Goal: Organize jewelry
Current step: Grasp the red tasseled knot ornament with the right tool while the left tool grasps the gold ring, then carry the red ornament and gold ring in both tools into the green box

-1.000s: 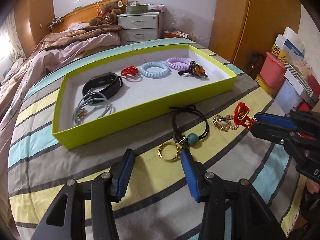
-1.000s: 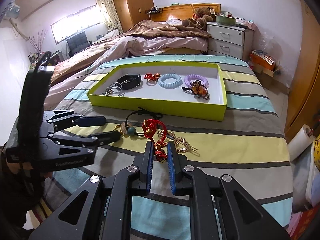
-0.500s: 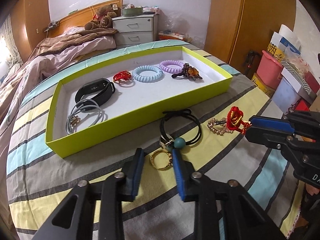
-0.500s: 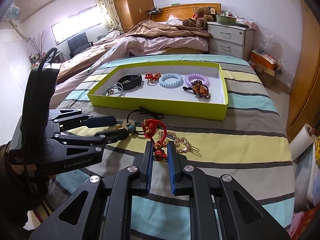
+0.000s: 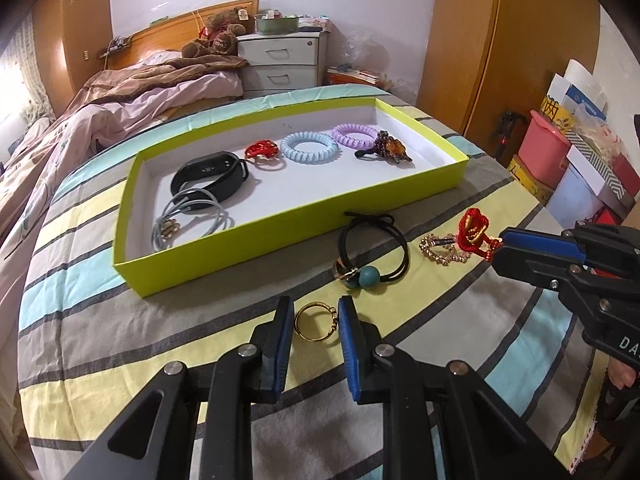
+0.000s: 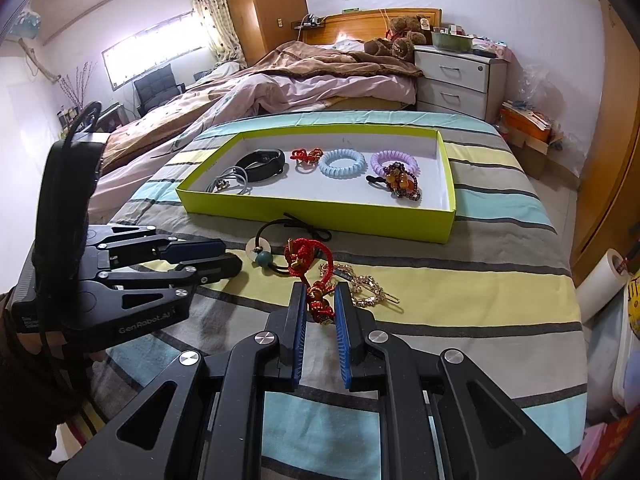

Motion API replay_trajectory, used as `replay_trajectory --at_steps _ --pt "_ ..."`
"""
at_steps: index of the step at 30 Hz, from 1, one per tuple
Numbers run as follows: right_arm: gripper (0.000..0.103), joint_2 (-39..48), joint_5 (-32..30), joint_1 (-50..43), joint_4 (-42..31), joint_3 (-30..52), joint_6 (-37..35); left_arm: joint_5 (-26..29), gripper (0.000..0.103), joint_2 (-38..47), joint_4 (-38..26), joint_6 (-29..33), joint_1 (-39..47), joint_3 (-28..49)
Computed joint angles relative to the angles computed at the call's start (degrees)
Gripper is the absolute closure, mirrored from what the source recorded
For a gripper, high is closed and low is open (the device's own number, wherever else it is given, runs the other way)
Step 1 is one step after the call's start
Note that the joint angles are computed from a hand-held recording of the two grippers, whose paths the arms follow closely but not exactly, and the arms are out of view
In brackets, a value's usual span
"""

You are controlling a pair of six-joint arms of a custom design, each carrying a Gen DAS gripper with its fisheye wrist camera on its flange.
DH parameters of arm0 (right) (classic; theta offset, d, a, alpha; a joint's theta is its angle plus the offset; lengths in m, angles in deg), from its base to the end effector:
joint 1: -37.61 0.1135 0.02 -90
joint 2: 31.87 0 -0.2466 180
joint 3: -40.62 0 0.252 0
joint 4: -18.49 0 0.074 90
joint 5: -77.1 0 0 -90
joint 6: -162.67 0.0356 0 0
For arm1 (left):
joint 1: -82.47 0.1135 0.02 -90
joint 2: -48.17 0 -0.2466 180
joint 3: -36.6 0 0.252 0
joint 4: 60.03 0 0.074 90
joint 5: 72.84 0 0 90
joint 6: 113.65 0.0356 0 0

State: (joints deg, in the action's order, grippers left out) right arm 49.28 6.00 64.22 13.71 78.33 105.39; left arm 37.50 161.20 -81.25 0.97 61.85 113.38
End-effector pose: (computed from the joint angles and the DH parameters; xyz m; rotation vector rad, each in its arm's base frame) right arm 0.2169 0.0957 0.1036 0.2745 2.3403 0.1041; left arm 0.3489 -0.1445 0.1009 1.0960 2.2860 -0.4281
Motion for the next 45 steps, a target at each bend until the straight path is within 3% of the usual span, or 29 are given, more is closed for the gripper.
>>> replay_trajectory --at_steps 20,29,37,45 --pt "0.089 -1.37 1.01 -1.25 -3.47 5.45 -3.78 2.54 0.080 -6.13 -0.05 -2.52 4.70 -0.31" --pt "0.089 3.37 -2.41 -7.19 -4.10 11.61 -8.82 4.69 0.080 -3.62 -2.86 -4.61 5.42 7.64" --pt "0.089 13.78 -9.44 -14.62 -4.99 20.02 -13.58 3.76 0.080 4.77 -7.91 -5.75 4.16 18.49" --pt "0.089 21.21 -14.00 -17.92 -5.50 24.88 -17.01 2.73 0.080 10.75 -9.05 -6.09 1.35 23.44"
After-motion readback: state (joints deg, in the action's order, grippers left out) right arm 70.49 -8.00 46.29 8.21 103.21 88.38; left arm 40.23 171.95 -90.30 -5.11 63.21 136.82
